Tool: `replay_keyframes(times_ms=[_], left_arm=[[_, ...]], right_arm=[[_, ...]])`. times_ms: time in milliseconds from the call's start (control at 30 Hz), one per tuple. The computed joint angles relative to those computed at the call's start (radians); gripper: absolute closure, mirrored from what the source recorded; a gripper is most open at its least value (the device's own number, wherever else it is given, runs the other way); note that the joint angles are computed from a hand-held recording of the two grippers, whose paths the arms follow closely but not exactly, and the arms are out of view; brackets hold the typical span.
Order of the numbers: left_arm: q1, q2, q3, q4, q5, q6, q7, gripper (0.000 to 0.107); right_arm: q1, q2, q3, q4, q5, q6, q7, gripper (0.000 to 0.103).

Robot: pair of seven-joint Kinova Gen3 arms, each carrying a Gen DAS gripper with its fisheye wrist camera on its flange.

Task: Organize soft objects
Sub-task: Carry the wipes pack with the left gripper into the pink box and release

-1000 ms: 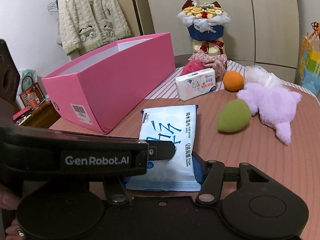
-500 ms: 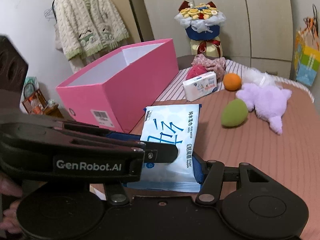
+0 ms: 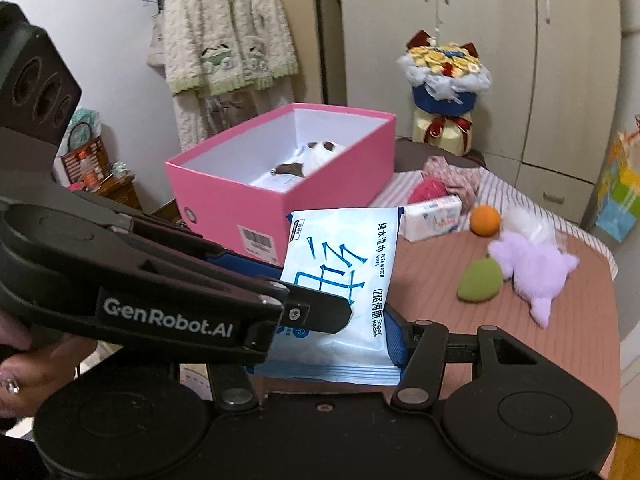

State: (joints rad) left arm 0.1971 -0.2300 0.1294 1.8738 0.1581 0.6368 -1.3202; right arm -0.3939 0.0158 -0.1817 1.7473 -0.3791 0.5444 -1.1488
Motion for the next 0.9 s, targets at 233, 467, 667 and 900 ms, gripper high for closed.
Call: replay_keyframes(times_ms=[233, 467, 667, 900], left_arm=[[-0.03, -0.048, -0.026, -0.018, -0.011, 0.02, -0.001, 0.068], [-0.061, -0.064, -0.077, -0.054, -0.015, 0.033, -0.052, 0.068], [-0.121, -0.025, -0.118, -0.11, -0.011, 0.055, -0.057, 0.068], [-0.179, 0.075, -0.197, -0.172, 0.11, 0.09, -0.148, 0.068]], right_arm=[[-0.014, 0.019, -0.013, -0.065, -0.012, 0.016, 0.028, 0.042], [-0.033, 0.073, -0.039, -0.142, -0.046, -0.021, 0.015, 0.042], [-0.035, 0.204, -0.076, -0.328, -0.022, 0.057, 0.026, 0.041], [-0.016, 0.399, -0.096, -0.597, -0.058, 0.24, 0.03, 0.041]])
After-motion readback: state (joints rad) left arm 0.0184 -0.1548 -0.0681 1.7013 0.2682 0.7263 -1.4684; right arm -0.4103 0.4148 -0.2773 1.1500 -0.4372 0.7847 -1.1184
